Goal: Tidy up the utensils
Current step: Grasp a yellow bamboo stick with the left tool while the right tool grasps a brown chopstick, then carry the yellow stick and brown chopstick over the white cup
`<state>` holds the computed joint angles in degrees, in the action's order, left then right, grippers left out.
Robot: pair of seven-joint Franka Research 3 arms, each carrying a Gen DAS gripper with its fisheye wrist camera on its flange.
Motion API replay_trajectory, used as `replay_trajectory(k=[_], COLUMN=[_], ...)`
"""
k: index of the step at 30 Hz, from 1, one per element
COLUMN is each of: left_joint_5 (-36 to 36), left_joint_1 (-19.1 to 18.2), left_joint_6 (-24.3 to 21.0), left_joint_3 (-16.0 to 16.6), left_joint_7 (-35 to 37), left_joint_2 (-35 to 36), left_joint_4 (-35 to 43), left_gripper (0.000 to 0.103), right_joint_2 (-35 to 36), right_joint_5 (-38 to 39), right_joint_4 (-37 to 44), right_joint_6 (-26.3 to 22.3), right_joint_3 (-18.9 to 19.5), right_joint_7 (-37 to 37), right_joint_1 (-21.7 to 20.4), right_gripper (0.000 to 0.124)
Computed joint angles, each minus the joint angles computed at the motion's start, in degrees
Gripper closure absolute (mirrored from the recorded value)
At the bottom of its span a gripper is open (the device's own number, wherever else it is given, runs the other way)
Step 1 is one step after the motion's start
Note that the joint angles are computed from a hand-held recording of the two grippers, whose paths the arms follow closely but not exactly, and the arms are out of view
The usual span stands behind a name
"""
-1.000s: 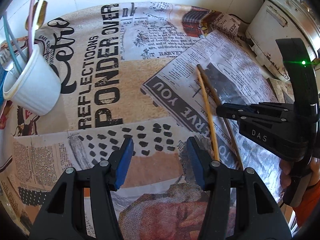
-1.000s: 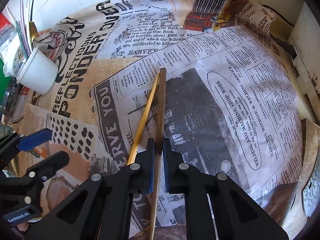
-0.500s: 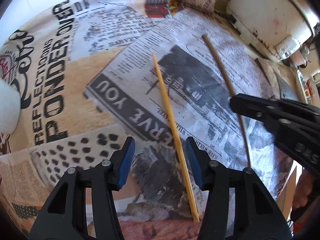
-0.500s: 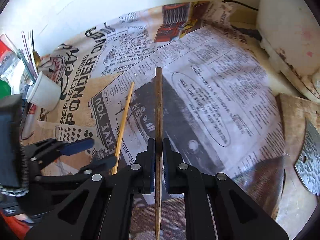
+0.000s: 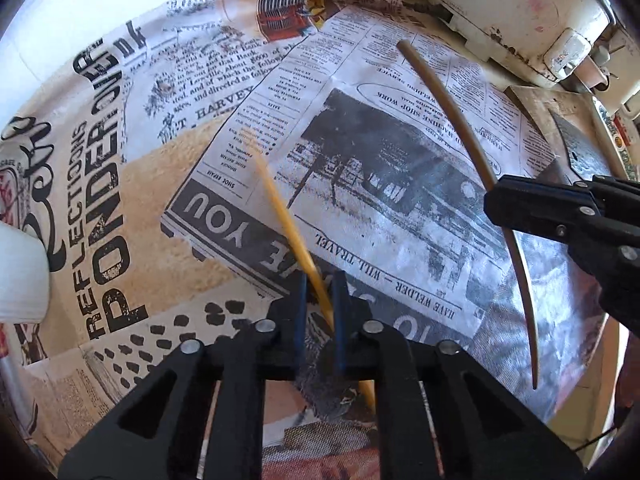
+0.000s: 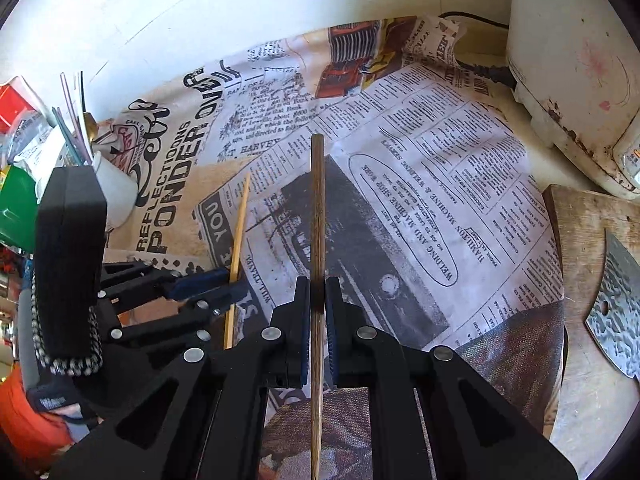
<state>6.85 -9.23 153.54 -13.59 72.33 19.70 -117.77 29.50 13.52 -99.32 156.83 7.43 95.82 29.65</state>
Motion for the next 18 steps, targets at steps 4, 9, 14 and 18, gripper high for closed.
replay_trajectory(k=[4, 9, 14, 18], left_joint_5=[-3.9, -5.9, -7.5, -5.0], left_joint_1=[2.2, 2.7, 3.5, 2.6], left_joint_6=[-0.5, -0.3, 2.8, 5.8], left_joint_3=[-1.4, -1.2, -0.5, 1.1], left_joint_7=[3.1, 4.2, 4.8, 2.2], left_joint_2=[-0.6, -2.5, -7.0, -11.2], left_joint_4=[-0.8, -3.1, -8.2, -11.8], left_gripper=[0.099, 0.099, 0.099, 0.099], right_joint_2=[0.0, -0.1, -0.5, -0.8], right_joint_5=[0.1, 0.4, 0.2, -0.5], right_joint_4=[-0.1, -0.1, -0.2, 0.1], right_joint_6=[0.5, 0.8, 1.8, 3.0], right_joint_3=[0.1, 0.3, 0.0, -0.2], right_joint_7=[-0.1, -0.4, 0.2, 0.3], right_joint_1=[0.1, 0.0, 0.6, 1.2], right_gripper=[0.117, 0.117, 0.117, 0.117])
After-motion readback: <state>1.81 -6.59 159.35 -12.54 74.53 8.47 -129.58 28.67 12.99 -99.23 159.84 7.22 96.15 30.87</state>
